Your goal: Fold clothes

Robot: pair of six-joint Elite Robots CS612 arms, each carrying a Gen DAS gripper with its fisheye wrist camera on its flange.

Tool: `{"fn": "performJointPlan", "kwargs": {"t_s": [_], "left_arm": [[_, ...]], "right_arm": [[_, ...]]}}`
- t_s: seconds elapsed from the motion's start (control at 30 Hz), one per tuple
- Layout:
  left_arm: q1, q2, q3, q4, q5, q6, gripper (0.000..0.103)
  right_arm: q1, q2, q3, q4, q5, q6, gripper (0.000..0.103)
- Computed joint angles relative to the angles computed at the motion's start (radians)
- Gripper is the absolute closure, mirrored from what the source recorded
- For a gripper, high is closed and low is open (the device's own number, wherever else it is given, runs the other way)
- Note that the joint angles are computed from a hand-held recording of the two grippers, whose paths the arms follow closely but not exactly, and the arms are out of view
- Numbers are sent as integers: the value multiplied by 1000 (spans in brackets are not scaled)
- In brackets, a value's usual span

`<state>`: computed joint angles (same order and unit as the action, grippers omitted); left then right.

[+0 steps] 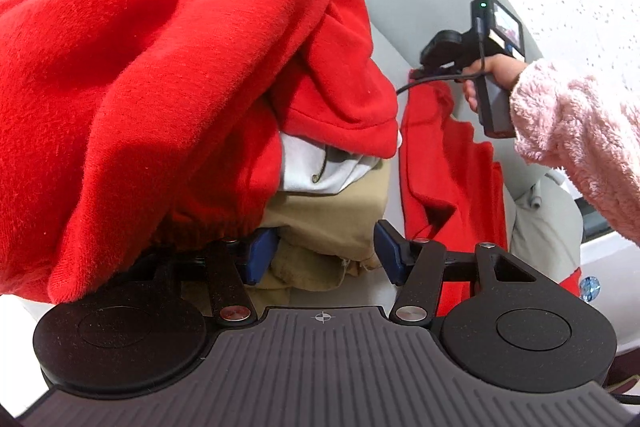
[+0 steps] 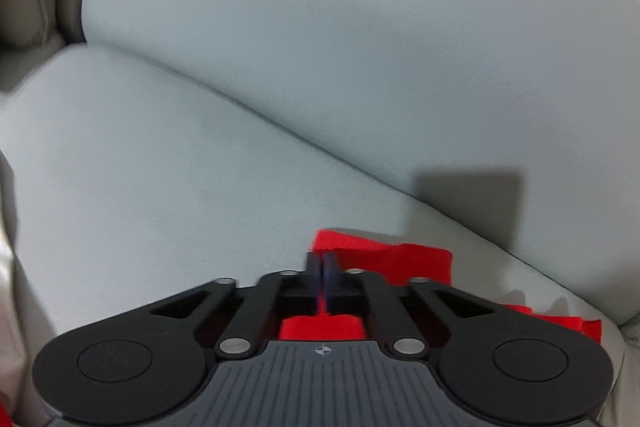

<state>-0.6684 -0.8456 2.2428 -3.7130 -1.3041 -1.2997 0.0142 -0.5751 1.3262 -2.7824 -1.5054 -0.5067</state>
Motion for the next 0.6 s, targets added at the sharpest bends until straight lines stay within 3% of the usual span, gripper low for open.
{"fn": "performJointPlan", "kwargs": {"t_s": [0.17, 0.27, 0.37, 0.6], "left_arm": [[-1, 10, -15, 7, 4, 1, 44], [-7, 11, -15, 6, 15, -2, 44], [-20, 10, -10, 3, 34, -3, 44], [-20, 21, -8, -13, 39, -16, 43]], "right_arm": [[-37, -74, 52, -20, 172, 45, 103], [-55, -126, 88, -3, 242, 3, 100], [-58, -154, 101, 78, 233, -33, 80], [-42, -134, 108, 120, 149, -11, 79]]}}
